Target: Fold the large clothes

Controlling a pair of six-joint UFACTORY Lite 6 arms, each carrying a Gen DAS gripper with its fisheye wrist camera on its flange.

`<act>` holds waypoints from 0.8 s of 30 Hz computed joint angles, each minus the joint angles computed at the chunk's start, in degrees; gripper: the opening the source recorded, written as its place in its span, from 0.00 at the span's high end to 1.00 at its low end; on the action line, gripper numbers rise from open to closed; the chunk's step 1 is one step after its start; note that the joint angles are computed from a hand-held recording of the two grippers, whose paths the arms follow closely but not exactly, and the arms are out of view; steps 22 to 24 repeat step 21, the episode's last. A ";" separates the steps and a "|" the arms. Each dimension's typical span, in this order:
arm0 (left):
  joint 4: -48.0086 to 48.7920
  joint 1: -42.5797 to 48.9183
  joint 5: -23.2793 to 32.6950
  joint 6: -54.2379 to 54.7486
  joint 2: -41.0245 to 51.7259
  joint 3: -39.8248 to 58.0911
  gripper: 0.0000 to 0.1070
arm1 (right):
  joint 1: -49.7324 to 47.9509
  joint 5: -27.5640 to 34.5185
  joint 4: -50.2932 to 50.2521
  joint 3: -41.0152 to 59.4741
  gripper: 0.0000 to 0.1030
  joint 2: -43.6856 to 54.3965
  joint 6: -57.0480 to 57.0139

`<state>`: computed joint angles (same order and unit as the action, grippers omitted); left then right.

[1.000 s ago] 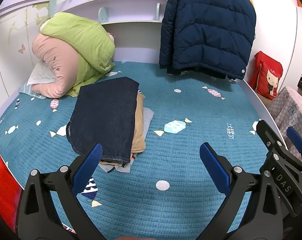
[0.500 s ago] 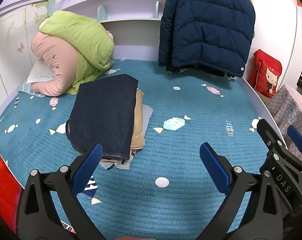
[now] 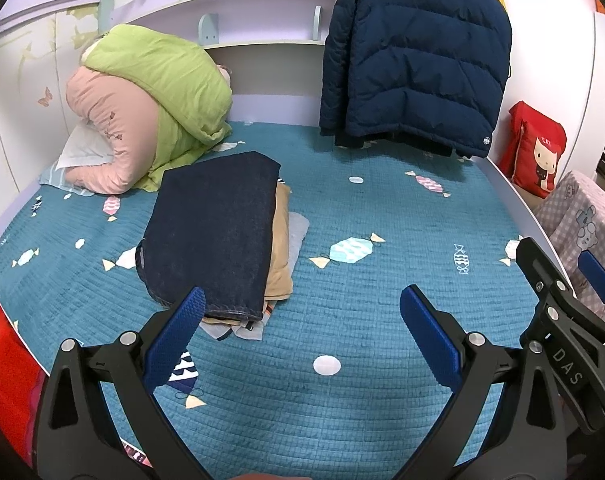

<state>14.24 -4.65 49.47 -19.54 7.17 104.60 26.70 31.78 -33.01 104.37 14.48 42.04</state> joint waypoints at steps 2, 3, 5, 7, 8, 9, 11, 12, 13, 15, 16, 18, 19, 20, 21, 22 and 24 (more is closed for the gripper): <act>0.03 -0.04 -0.03 -0.13 -0.31 -0.24 0.08 | -0.03 0.00 0.01 -0.04 0.07 -0.03 -0.11; 0.00 -0.07 0.17 -0.05 -0.08 0.12 0.08 | 0.03 0.07 -0.17 -0.05 0.07 -0.03 0.01; 0.20 -0.14 0.26 -0.23 -0.14 0.07 0.08 | 0.09 -0.03 -0.48 -0.21 0.07 -0.07 0.37; 0.47 -0.30 0.60 -0.34 0.05 0.36 0.08 | -0.03 0.21 0.14 0.16 0.07 0.04 -0.18; 0.42 -0.42 0.78 -0.45 0.18 0.63 0.08 | 0.06 0.57 0.35 0.62 0.07 0.19 -0.47; 0.18 -0.39 1.02 -0.24 0.33 0.92 0.08 | 0.03 0.99 0.69 1.25 0.07 0.42 -0.98; -0.34 -0.35 0.98 0.01 0.26 0.89 0.08 | 0.06 1.53 0.78 2.08 0.07 0.67 -1.26; -0.53 -0.37 0.87 0.03 0.09 0.68 0.08 | -0.09 1.39 1.15 2.06 0.07 0.63 -1.61; -0.64 -0.37 0.81 0.11 0.12 0.71 0.08 | -0.17 1.26 1.40 1.95 0.07 0.59 -1.87; 0.34 -0.76 1.11 -0.29 0.26 0.98 0.08 | -0.13 1.76 1.46 2.57 0.07 0.91 -2.13; 0.65 -0.92 1.21 -0.56 0.45 1.10 0.08 | -0.09 1.89 1.38 2.62 0.07 0.94 -2.09; -0.04 -0.64 1.35 -0.05 0.90 1.52 0.08 | -0.27 2.52 2.30 4.04 0.07 1.64 -3.18; -0.51 -0.45 1.47 0.18 1.06 1.69 0.08 | -0.24 2.54 2.22 4.02 0.07 1.64 -3.10; -0.65 -0.39 1.58 0.24 1.27 1.91 0.08 | -0.33 2.61 2.45 4.20 0.07 1.75 -3.37; -0.61 -0.39 1.65 0.17 1.40 2.00 0.08 | -0.48 2.72 2.92 4.61 0.07 1.99 -3.95; -0.61 -0.39 1.65 0.17 1.40 2.00 0.08 | -0.48 2.72 2.92 4.61 0.07 1.99 -3.95; -0.61 -0.39 1.65 0.17 1.40 2.00 0.08 | -0.48 2.72 2.92 4.61 0.07 1.99 -3.95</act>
